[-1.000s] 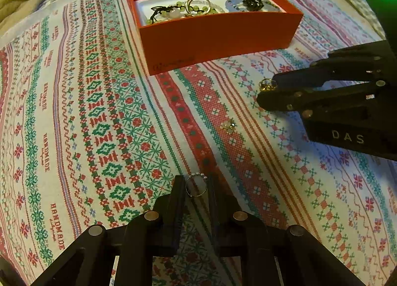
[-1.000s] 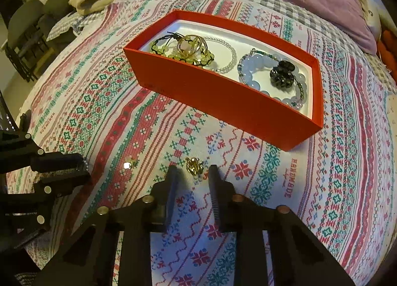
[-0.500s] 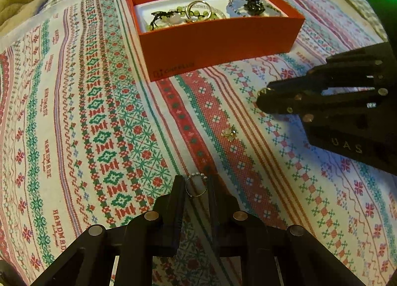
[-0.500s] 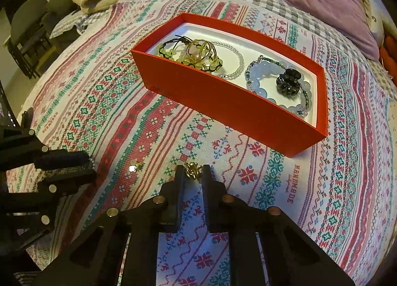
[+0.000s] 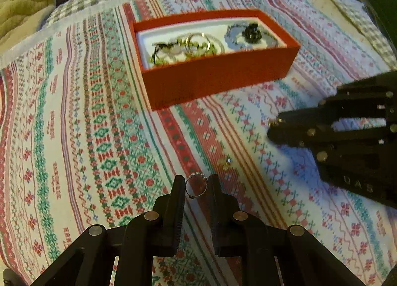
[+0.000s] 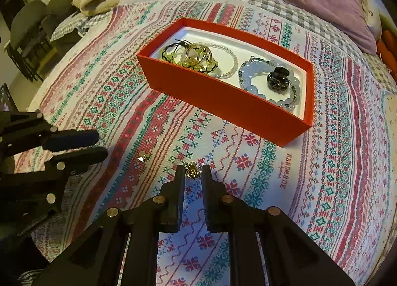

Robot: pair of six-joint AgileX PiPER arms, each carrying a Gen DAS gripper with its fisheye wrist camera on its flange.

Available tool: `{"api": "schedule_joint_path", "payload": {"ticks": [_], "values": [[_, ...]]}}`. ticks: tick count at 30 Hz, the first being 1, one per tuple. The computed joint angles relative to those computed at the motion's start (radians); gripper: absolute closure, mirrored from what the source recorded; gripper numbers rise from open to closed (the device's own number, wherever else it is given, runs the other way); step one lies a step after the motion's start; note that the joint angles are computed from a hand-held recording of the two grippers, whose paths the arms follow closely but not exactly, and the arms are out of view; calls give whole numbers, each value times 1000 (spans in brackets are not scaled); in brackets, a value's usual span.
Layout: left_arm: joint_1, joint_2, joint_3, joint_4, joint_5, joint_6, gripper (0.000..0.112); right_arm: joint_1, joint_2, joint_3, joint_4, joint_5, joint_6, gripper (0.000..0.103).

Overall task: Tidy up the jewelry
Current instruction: 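Carry the silver ring and gold earring into the red box and open both tools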

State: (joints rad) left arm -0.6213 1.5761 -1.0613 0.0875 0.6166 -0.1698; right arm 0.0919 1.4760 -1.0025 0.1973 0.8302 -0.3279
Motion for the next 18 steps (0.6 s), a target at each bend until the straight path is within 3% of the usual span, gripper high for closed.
{"api": "schedule_joint_path", "payload": {"ticks": [18], "values": [[69,19,-155,-112,-3,63,99,-125,-44,-121,86,91,-45,89]]}}
